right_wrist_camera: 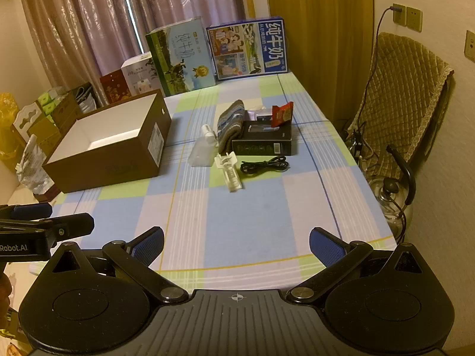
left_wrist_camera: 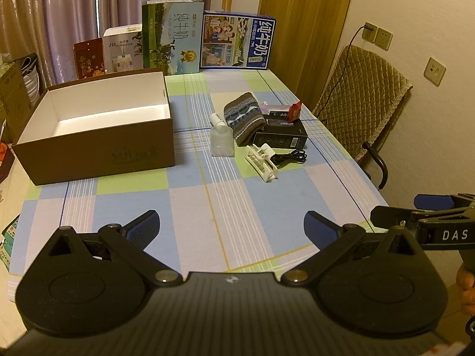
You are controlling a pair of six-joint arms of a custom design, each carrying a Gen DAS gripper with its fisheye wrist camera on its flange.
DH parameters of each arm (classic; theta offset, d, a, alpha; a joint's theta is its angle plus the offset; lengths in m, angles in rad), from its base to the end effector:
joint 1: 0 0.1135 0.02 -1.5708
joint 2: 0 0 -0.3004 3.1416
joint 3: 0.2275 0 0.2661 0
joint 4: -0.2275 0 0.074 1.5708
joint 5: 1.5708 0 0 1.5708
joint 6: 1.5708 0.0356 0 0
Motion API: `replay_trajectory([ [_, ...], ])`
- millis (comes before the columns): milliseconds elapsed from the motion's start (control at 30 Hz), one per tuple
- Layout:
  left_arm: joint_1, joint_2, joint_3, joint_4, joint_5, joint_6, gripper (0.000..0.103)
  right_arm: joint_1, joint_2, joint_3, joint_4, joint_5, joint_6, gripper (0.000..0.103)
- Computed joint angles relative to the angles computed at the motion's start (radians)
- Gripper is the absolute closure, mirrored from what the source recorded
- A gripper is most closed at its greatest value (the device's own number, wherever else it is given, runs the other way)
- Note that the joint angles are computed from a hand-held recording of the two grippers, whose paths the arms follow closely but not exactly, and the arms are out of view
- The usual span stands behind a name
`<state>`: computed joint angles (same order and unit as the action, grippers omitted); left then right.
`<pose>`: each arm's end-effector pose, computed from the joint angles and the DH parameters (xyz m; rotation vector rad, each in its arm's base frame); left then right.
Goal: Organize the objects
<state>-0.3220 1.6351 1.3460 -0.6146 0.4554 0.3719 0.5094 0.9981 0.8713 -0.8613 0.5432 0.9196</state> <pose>0.3465 -0.1321 0.3136 1.0033 2.2046 -0.5384 0.1656 0.0714 0.3055 0.6734 2.2696 -0.0327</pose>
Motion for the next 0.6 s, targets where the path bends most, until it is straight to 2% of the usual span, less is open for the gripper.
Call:
replay_trajectory([
  [600,0.018,0.020,0.015,-0.004,0.010,0.003,0.001,-0.024,0.029,0.014,0.033,-0.025,-0.050,0.002],
])
